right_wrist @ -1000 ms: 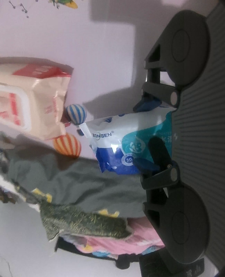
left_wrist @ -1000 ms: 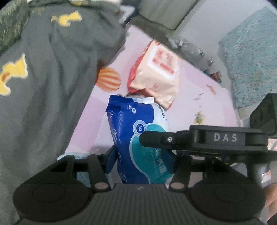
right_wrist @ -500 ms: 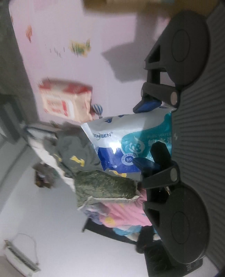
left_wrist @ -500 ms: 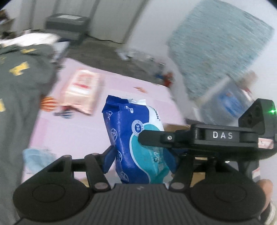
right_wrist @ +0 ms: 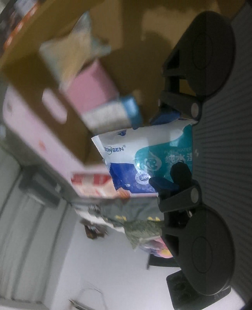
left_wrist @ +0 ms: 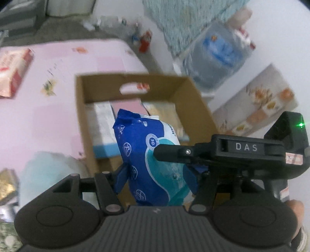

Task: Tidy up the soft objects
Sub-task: 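Carry the diaper pack with the right gripper into the cardboard box, then lower the diaper pack into the box and open the right gripper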

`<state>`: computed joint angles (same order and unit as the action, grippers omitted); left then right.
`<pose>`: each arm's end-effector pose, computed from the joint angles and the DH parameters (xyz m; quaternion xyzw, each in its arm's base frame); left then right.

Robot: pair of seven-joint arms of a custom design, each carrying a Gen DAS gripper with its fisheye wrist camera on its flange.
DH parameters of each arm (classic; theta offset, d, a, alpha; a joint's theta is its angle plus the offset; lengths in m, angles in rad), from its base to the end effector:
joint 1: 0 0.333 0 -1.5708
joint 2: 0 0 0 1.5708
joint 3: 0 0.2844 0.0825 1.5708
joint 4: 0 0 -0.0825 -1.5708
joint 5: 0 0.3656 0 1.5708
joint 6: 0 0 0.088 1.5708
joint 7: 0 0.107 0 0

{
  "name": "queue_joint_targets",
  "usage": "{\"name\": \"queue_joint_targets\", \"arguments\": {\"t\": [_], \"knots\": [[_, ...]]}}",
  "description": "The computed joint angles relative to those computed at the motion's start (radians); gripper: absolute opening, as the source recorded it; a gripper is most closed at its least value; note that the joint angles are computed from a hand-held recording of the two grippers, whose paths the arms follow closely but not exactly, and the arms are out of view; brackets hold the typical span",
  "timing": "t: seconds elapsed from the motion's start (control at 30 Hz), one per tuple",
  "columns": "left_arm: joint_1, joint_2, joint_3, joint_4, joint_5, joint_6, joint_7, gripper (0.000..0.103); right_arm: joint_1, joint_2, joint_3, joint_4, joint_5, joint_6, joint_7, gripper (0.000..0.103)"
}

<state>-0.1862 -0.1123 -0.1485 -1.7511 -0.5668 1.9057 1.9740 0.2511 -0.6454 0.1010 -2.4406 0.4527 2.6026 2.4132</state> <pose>0.4910 -0.2161 0.6122 0.4366 -0.8499 0.2816 0.0881 0.3834 0.1395 0.5955 -0.3520 0.8389 0.0752 0.4083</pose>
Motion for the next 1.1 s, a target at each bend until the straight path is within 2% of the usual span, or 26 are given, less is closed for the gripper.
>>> {"name": "queue_joint_targets", "arguments": {"t": [0.2,0.3,0.47,0.67,0.97,1.1], "knots": [[-0.030,0.041,-0.046,0.000,0.146,0.006,-0.055,0.062,0.033,-0.020,-0.059,-0.154,0.098,0.044,-0.030,0.061],[-0.031,0.038,-0.043,0.005,0.145,-0.002,-0.053,0.062,0.056,0.004,-0.085,-0.194,0.163,0.056,-0.057,0.060],[-0.022,0.006,-0.022,-0.002,0.104,0.019,-0.013,0.064,0.048,0.018,-0.064,-0.204,0.173,0.061,-0.062,0.060],[0.012,-0.091,0.045,-0.088,0.017,0.053,0.073,0.067,0.025,0.010,-0.011,-0.205,0.134,0.050,0.023,0.060],[0.076,-0.196,0.148,-0.233,-0.040,0.115,0.134,0.067,0.046,0.130,0.003,-0.128,0.094,0.122,0.066,0.060],[0.102,-0.227,0.188,-0.273,-0.070,0.128,0.161,0.068,0.026,0.183,0.029,-0.083,0.028,0.125,0.100,0.060]]}}
